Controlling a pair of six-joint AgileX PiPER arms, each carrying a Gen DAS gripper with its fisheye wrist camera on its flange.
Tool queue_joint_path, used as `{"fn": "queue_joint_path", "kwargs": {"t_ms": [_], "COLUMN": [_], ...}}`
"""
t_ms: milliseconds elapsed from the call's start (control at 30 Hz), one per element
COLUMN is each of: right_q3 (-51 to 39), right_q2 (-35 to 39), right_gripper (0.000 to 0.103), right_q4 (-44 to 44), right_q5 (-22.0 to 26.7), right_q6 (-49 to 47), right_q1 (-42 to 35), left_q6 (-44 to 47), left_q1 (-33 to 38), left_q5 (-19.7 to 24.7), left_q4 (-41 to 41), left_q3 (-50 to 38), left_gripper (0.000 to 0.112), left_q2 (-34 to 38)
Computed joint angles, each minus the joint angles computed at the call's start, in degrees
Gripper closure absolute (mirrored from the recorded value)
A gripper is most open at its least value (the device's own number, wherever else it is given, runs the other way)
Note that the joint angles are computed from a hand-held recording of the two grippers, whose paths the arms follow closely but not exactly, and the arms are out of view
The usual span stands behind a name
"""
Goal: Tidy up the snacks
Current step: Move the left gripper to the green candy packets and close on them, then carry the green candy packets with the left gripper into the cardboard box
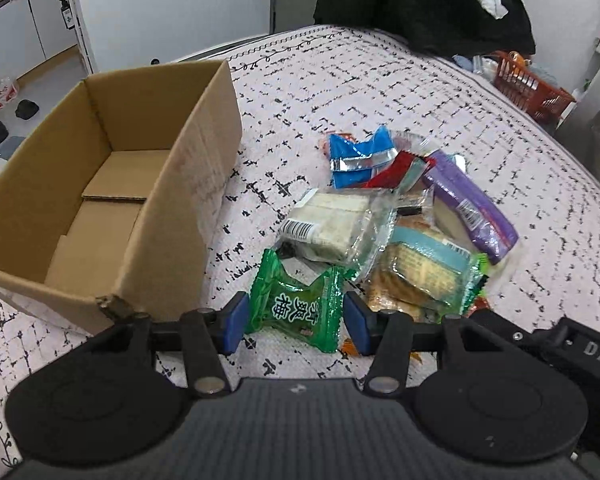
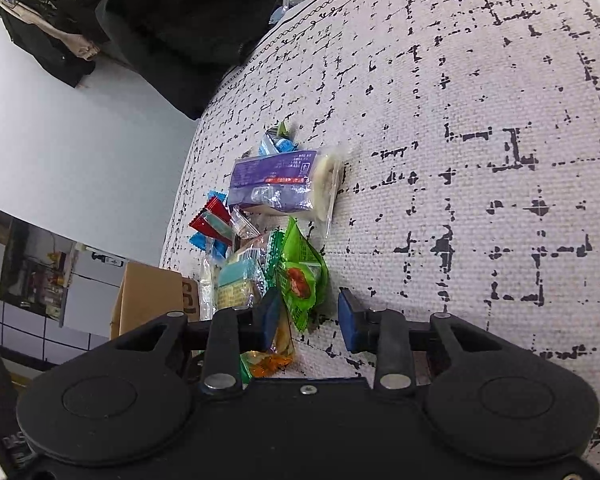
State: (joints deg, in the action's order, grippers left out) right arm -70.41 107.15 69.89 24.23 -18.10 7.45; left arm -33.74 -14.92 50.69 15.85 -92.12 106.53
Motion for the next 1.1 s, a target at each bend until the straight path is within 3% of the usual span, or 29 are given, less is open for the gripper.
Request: {"fn": "queue_joint_path", "kwargs": {"t_ms": [267,333,433,533,833,967,1100], "right_q3": [-1.8,-2.0,-1.9,-0.6,2.6,4.9,5.3], "right_q2": [1.8,1.9,1.9,0.5,-4.5,-7.5,-9.9], "right_gripper": [0.075,0.088,0.092,0.095,0.096,0.096,0.096], "right_q4": [0.5,-0.5,-0.9,0.7,-2.8,1.3,-6.7], "right_q5": [-0.3,-0.5,-0.6,-2.2,-5.7,-6.9,-7.7], "right_q6": [-0.9,0.0,0.9,-1.3,1.2,-2.6,4.9], "right_q1": [0.0,0.2,0.3,0.8,1.9,2.5,3.7], "left_q6": [-2.1,-3.1,-4.6,-3.8,1.4,4.8,6.9], "left_q1": [-0.6,-0.7,-0.7,-0.3,1.4,2.3,3.4], "left_q5": [-1.0,-1.4,-2.4,-3.6,-4.0,-4.0,-3.4], "left_q4": [2.9,3.4,3.7,2.4,-3.6,-7.2,-9.6], "left_q3": [-0.6,-0.5,0.7,2.1,4.6,4.5,4.2], "left_gripper": [0.061,0.061,0.062,0.074,0.080,0.080,0.080], "left_q2": [2.9,3.1,2.5,1.3,-5.0,-7.7,-9.6]}}
